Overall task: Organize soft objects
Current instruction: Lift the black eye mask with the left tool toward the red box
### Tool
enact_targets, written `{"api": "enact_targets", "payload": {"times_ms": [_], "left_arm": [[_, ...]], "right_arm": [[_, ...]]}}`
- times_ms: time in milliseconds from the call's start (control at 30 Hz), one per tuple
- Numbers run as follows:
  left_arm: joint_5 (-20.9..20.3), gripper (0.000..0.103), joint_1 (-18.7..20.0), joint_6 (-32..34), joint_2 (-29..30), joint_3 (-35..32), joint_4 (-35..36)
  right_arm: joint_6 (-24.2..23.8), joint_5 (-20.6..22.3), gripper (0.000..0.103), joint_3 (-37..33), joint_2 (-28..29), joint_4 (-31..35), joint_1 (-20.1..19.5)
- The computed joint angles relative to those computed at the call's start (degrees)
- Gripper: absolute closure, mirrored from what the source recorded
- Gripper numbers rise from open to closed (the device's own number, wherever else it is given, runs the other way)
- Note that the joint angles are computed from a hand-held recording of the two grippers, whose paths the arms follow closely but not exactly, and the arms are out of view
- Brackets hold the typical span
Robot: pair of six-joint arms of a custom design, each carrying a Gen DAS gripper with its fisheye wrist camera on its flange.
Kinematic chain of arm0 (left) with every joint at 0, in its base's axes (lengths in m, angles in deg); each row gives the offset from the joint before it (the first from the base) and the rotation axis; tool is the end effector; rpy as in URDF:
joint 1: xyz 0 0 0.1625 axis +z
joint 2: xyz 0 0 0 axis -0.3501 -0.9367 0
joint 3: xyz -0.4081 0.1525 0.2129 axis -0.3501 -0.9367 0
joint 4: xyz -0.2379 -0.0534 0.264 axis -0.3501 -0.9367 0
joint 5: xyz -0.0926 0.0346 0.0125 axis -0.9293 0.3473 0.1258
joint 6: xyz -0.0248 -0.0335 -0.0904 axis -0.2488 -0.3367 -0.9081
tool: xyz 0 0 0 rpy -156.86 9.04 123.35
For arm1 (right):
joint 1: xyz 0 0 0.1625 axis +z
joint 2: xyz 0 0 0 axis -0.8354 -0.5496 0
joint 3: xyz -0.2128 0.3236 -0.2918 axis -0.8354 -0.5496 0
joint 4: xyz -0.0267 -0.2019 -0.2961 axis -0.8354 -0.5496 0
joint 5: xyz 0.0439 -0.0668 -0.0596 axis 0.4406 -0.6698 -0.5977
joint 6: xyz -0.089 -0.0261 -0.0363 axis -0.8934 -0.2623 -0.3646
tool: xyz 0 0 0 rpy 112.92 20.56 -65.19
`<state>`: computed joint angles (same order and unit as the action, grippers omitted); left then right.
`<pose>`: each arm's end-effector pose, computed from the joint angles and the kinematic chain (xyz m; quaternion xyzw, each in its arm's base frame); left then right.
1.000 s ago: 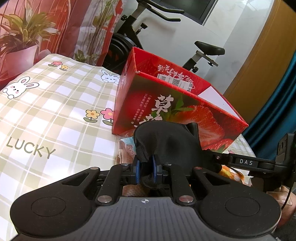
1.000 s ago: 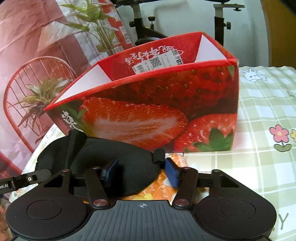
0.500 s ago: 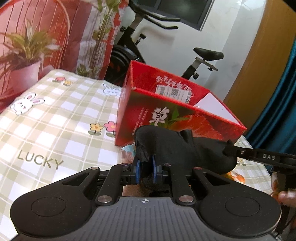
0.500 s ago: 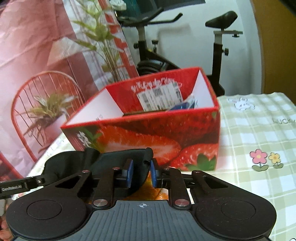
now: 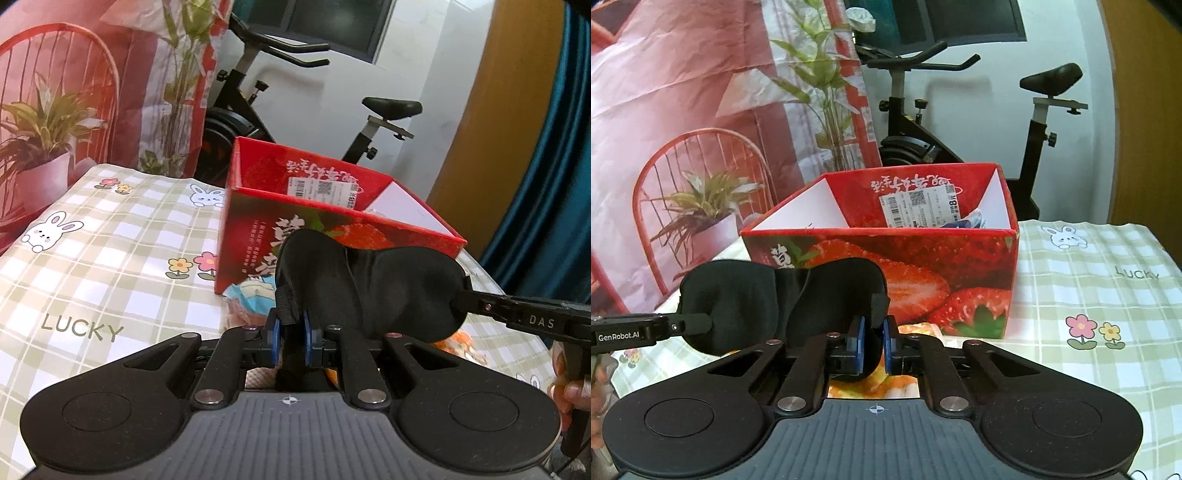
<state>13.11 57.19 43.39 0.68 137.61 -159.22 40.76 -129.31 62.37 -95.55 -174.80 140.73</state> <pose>-0.3552 -0.5055 0.0141 0.2905 0.8766 -0.3537 0.1489 0.0684 -0.4261 0.2926 0.1300 -0.8319 0.4749 0.2560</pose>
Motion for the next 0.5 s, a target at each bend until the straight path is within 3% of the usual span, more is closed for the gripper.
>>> {"api": "enact_targets", "payload": {"times_ms": [500], "left_arm": [[0.5,0.09,-0.6,0.5,0.0,0.2,0.5]], "right_arm": [[0.0,0.5,0.095,0.6,0.4,-1.2,0.1]]}}
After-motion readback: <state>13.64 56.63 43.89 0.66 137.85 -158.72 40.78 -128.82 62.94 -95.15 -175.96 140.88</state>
